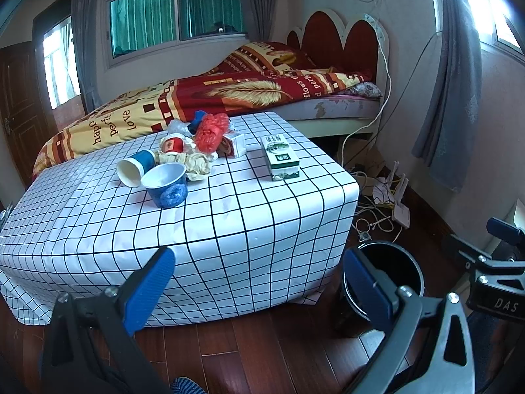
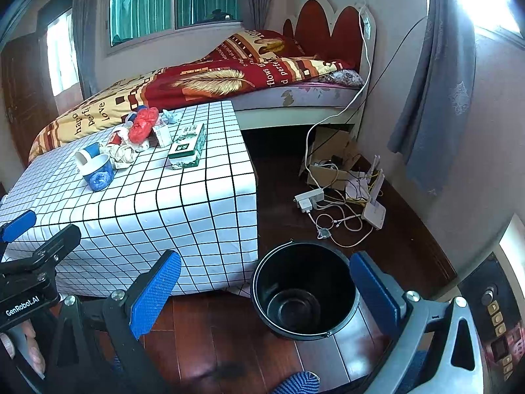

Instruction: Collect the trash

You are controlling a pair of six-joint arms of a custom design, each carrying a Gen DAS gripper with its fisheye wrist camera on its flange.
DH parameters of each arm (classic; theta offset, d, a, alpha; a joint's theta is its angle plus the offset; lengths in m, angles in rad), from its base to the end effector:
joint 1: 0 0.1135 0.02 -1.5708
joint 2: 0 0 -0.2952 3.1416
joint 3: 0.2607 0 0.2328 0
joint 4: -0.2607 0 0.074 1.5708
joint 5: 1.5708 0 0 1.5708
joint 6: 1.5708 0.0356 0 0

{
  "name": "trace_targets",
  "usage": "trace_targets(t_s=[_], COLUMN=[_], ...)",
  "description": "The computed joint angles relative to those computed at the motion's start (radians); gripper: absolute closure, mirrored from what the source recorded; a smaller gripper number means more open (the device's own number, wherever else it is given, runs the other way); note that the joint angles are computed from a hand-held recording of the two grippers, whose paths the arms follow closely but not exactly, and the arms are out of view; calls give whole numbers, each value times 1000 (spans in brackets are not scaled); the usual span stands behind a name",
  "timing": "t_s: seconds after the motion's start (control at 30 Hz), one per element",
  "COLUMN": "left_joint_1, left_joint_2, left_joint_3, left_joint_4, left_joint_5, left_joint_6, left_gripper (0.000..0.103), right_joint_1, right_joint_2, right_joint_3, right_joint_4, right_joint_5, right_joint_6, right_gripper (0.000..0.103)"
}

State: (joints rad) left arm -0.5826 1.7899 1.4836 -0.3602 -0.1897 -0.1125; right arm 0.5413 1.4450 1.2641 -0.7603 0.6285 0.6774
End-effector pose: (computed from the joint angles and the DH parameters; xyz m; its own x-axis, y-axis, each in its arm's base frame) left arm 0.3397 -0.2158 0.3237 -0.5597 0.2368 -0.7941 0.3560 0.9341 0.0276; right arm 0.2469 0.1240 0.3418 -0.6150 0.2218 -0.7567 0.3406 0.9402 -0.0012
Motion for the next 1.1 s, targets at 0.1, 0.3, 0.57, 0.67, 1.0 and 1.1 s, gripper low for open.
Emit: trace_targets(t_s=[0.1, 0.3, 0.57, 0.67, 1.0, 1.1], left_joint_1=[3, 48, 155, 204, 275, 280], left_joint_2=[0, 12, 109, 198, 572, 639], left_joint_3=[-2, -1, 88, 183, 695, 803], left_joint_4=[1, 5, 9, 3, -198, -229], left_joint_5=[4, 38, 39, 35, 31, 29], left_joint_6=[-2, -6, 2, 6, -31, -27], left_gripper=[0, 0, 0, 0, 3, 3], right_joint_1=[2, -16, -109, -149, -205, -221], right_joint_2=[1, 22, 189, 288, 742, 898], right_joint_3=[-4, -8, 87, 183, 778, 1037], right_joint_4=[9, 64, 156, 158, 73, -33], right_joint_5=[0, -31, -183, -248, -325, -348], right_joint_6=[-9, -78, -264, -285, -426, -446], right_gripper=[0, 0, 0, 0, 3, 4])
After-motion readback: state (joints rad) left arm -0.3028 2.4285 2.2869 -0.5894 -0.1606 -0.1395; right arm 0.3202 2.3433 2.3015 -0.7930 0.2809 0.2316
